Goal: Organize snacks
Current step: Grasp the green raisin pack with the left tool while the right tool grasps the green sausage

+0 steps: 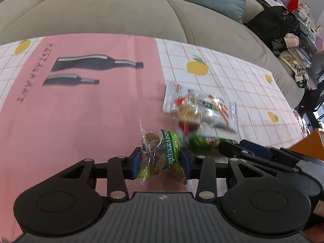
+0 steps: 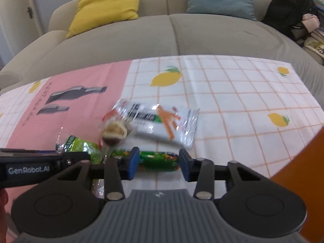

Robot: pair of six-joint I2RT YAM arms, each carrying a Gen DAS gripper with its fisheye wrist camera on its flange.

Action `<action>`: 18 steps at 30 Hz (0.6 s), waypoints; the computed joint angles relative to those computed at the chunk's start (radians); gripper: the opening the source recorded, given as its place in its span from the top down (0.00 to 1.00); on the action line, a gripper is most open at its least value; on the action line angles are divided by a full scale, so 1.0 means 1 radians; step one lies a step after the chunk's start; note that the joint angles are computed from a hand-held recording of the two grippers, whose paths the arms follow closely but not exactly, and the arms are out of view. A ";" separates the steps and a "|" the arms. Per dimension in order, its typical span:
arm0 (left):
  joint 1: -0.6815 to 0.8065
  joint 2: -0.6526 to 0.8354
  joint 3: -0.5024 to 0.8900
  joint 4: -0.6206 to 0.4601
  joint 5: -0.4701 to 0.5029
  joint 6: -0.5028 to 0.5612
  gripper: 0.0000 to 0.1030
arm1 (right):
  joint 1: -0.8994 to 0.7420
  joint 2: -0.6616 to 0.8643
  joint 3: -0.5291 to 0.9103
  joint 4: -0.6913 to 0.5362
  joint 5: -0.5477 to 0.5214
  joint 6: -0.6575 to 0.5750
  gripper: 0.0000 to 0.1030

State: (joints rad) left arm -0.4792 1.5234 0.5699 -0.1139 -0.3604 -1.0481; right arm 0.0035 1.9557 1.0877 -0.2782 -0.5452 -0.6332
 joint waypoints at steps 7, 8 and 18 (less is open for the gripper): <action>-0.124 -0.086 -0.046 -0.113 -0.057 -0.162 0.57 | -0.062 -0.057 -0.071 -0.163 -0.037 -0.188 0.97; -0.136 -0.091 -0.046 -0.133 -0.071 -0.179 0.57 | -0.069 -0.069 -0.085 -0.164 -0.049 -0.213 0.96; -0.151 -0.129 -0.060 -0.173 -0.094 -0.201 0.57 | -0.013 -0.104 -0.125 -0.018 -0.104 -0.407 0.54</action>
State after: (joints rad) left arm -0.6304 1.3949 0.5095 -0.2874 -0.4543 -1.2494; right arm -0.0092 1.8518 0.9626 -0.2965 -0.6495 -1.0402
